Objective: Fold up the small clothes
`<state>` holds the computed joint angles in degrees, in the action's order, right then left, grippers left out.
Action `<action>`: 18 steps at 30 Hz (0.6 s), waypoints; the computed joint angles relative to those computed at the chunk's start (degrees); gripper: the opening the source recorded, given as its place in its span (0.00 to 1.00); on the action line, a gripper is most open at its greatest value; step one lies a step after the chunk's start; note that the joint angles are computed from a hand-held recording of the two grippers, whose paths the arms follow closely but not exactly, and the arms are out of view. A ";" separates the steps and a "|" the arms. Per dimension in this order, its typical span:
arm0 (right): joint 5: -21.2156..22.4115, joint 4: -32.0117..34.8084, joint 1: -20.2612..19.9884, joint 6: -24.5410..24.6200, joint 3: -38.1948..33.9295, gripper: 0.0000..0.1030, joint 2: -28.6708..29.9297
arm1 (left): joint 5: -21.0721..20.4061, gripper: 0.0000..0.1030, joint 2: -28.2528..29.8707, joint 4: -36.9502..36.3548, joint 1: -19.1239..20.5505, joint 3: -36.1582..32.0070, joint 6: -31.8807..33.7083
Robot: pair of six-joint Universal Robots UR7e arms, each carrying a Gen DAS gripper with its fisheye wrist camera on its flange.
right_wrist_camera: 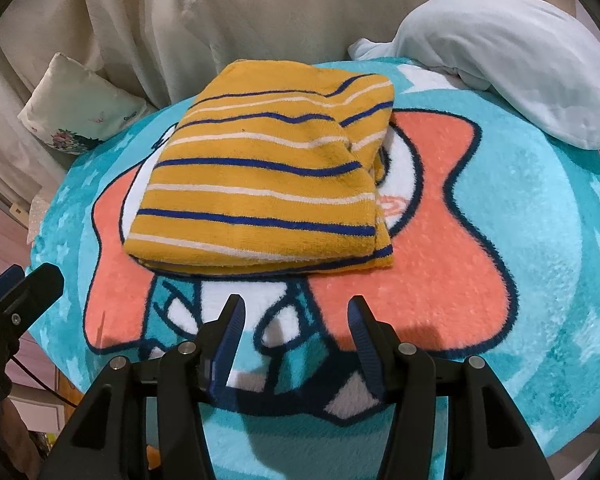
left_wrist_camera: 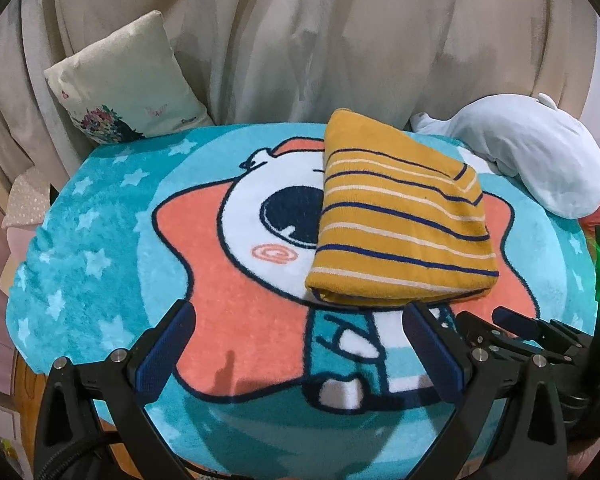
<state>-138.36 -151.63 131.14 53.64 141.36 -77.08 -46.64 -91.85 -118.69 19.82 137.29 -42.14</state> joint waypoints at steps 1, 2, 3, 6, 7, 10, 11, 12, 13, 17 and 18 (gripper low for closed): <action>0.10 -0.03 -0.04 -0.03 -0.06 0.57 0.08 | -0.16 1.00 0.04 -0.02 0.17 -0.05 0.05; 0.26 -0.14 -0.14 -0.17 -0.13 0.57 0.19 | -0.32 1.00 0.11 -0.05 0.34 -0.09 0.06; 0.43 -0.20 -0.24 -0.37 -0.19 0.57 0.30 | -0.45 1.00 0.21 -0.11 0.48 -0.11 0.09; 0.65 -0.20 -0.30 -0.58 -0.41 0.58 0.83 | -0.81 1.00 0.33 -0.12 0.84 -0.20 0.19; 0.79 -0.20 -0.30 -0.73 -0.50 0.58 1.06 | -0.91 1.00 0.34 -0.15 0.96 -0.22 0.26; 0.93 -0.17 -0.22 -0.86 -0.76 0.58 1.54 | -1.18 1.00 0.39 -0.06 1.20 -0.25 0.17; 0.94 -0.11 -0.21 -0.93 -0.85 0.58 1.68 | -1.37 1.00 0.37 -0.07 1.33 -0.26 0.18; 0.94 -0.08 -0.19 -0.98 -0.91 0.58 1.74 | -1.47 1.00 0.34 -0.03 1.38 -0.25 0.14; 0.90 0.01 -0.12 -0.87 -0.97 0.58 1.83 | -1.56 1.00 0.32 0.02 1.46 -0.28 0.15; 0.86 0.37 0.04 -0.43 -1.11 0.58 1.90 | -2.06 1.00 0.15 0.11 1.75 -0.29 0.18; 0.87 0.27 0.00 -0.58 -1.07 0.58 1.86 | -2.19 1.00 0.14 0.14 1.83 -0.32 0.22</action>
